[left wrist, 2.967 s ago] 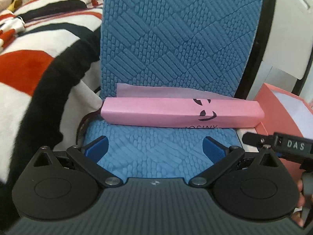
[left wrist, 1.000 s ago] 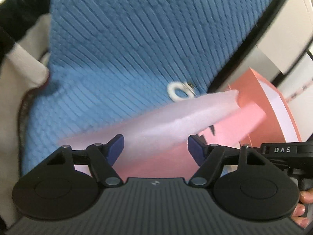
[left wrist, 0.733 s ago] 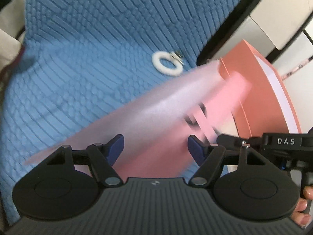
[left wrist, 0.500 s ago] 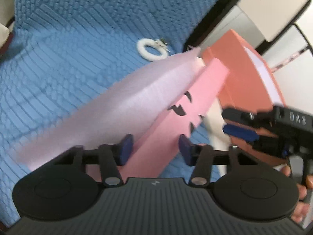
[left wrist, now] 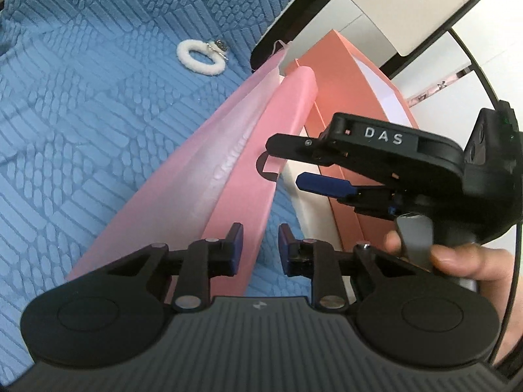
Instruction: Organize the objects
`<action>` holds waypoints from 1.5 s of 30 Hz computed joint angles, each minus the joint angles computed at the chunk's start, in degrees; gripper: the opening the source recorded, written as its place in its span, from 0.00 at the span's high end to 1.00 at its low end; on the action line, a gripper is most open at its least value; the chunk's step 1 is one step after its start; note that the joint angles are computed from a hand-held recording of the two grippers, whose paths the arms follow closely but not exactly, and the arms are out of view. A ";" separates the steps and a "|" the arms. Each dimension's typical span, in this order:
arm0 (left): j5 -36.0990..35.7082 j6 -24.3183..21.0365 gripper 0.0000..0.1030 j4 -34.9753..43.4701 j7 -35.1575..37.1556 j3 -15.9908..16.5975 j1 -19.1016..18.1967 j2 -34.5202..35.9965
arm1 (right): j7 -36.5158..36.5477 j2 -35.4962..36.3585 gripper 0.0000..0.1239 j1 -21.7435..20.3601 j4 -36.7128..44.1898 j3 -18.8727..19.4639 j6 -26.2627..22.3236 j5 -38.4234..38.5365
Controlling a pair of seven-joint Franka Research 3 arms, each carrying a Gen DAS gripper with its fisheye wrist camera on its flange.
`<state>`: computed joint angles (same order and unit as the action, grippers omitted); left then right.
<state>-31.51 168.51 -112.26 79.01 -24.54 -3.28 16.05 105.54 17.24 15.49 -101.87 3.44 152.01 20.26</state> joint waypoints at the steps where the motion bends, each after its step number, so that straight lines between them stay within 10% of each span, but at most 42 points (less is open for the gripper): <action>1: 0.32 0.41 0.73 -0.32 -0.97 0.47 -0.36 -0.14 | 0.55 -0.30 0.51 0.40 -0.51 -0.51 0.22 -1.20; 8: 15.13 -6.29 0.73 1.31 -16.37 9.12 -5.86 -0.39 | -2.15 -1.78 0.90 0.76 -2.66 -0.95 2.73 -4.81; 13: 24.21 -7.66 0.72 2.33 -23.55 11.34 -6.87 -0.30 | -5.34 -2.81 0.98 0.89 -4.57 -0.75 5.73 -6.95; 23: 41.08 -8.60 0.53 -1.70 -38.51 15.29 -7.60 -5.86 | -19.48 -2.90 0.98 -0.47 -5.52 2.00 8.57 1.94; 38: 40.91 -8.77 0.43 -1.00 -39.23 13.32 -5.28 -4.01 | -25.21 -2.71 0.94 -3.20 -6.09 4.23 10.20 11.38; 41: 36.59 -7.65 0.44 -1.13 -35.00 11.63 -4.13 -3.56 | -28.43 -1.74 0.62 -3.81 -4.54 5.71 7.81 16.79; 45: 33.14 -7.08 0.44 -1.47 -31.44 10.70 -3.81 -3.54 | -28.29 -0.15 0.57 -2.30 -2.77 5.28 5.75 18.05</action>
<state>1.63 161.43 -113.73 47.57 -13.85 -7.09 12.51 77.25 17.09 13.19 -104.64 8.72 157.76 38.31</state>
